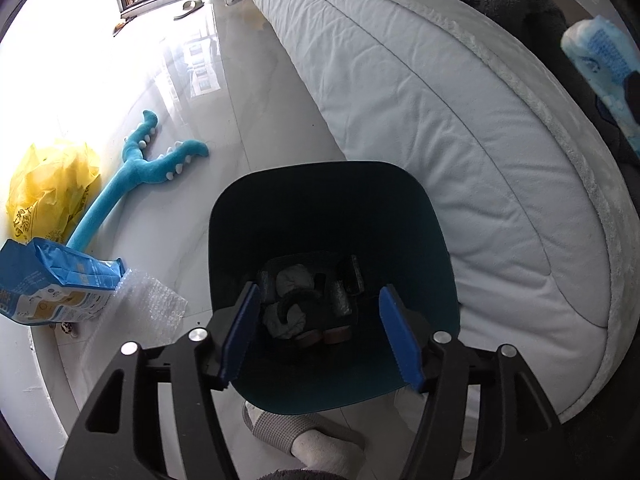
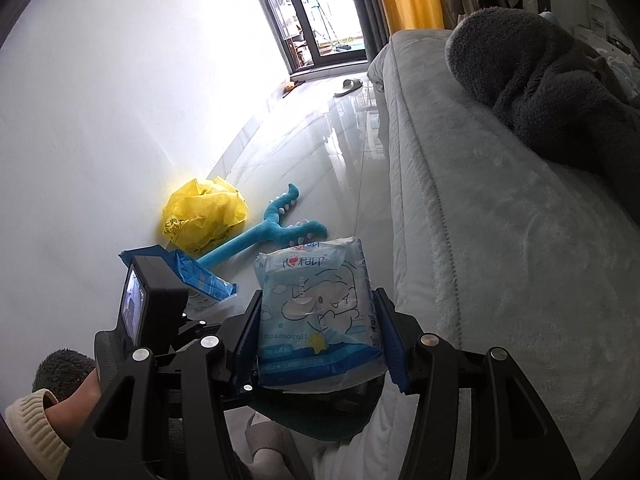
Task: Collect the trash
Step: 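Carry the black clip and wipes pack over the teal bin with both tools, then open the left tool to drop the black clip into the bin, then open the right tool to drop the wipes pack into the bin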
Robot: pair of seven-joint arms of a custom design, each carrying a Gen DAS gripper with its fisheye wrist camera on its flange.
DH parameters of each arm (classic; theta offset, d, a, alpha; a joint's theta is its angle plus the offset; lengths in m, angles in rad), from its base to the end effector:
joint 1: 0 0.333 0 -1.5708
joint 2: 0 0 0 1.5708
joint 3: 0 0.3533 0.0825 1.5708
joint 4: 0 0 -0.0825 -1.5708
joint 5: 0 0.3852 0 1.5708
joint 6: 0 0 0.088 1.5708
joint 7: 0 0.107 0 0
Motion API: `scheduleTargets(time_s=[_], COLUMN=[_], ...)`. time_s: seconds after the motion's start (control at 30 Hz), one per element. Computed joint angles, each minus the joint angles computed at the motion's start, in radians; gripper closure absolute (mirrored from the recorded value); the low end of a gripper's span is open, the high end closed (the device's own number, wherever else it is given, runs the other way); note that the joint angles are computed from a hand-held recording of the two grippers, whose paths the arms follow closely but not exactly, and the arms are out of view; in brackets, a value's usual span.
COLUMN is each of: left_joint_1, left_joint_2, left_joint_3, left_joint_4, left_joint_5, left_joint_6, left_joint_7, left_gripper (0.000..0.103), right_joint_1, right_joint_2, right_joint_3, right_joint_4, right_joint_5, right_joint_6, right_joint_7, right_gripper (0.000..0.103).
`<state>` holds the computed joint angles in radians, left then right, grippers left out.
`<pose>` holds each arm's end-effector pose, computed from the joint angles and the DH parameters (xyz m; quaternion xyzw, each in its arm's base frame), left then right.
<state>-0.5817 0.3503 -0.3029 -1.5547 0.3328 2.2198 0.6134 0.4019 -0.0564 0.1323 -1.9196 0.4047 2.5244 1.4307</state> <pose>0.4786 -0.5175 0.5236 -0.6765 0.7111 -0.1764 0.0748 0.5089 0.2989 0.6269 -0.7852 0.5066 -0.0437 0.3533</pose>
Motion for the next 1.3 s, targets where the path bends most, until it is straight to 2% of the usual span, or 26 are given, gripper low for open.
scheduleTargets(time_s=[0.4, 0.83, 1.13, 1.2, 1.3], left_joint_1=[0.011, 0.026, 0.05, 0.054, 0.059], left_joint_2=[-0.1, -0.208, -0.288, -0.299, -0.316], left_joint_3=[0.01, 0.01, -0.009, -0.017, -0.027], left_joint_4=[-0.106, -0.193, -0.243, -0.246, -0.246], left_joint_5=[0.085, 0.32, 0.479, 0.503, 0.536], left_joint_6=[0.046, 0.09, 0.116, 0.112, 0.087], left_joint_7=[-0.065, -0.249, -0.337, -0.356, -0.382], left_gripper=[0.023, 0.02, 0.02, 0.02, 0.02], right_joint_1=[0.021, 0.068, 0.098, 0.108, 0.119], right_joint_2=[0.088, 0.196, 0.26, 0.276, 0.291], right_joint_3=[0.013, 0.014, 0.013, 0.011, 0.005], right_joint_4=[0.058, 0.121, 0.153, 0.161, 0.168], right_joint_5=[-0.098, -0.215, -0.254, -0.272, -0.302], right_joint_6=[-0.065, -0.144, -0.169, -0.179, -0.188], right_joint_7=[0.084, 0.197, 0.217, 0.229, 0.244], right_gripper=[0.049, 0.049, 0.048, 0.048, 0.038])
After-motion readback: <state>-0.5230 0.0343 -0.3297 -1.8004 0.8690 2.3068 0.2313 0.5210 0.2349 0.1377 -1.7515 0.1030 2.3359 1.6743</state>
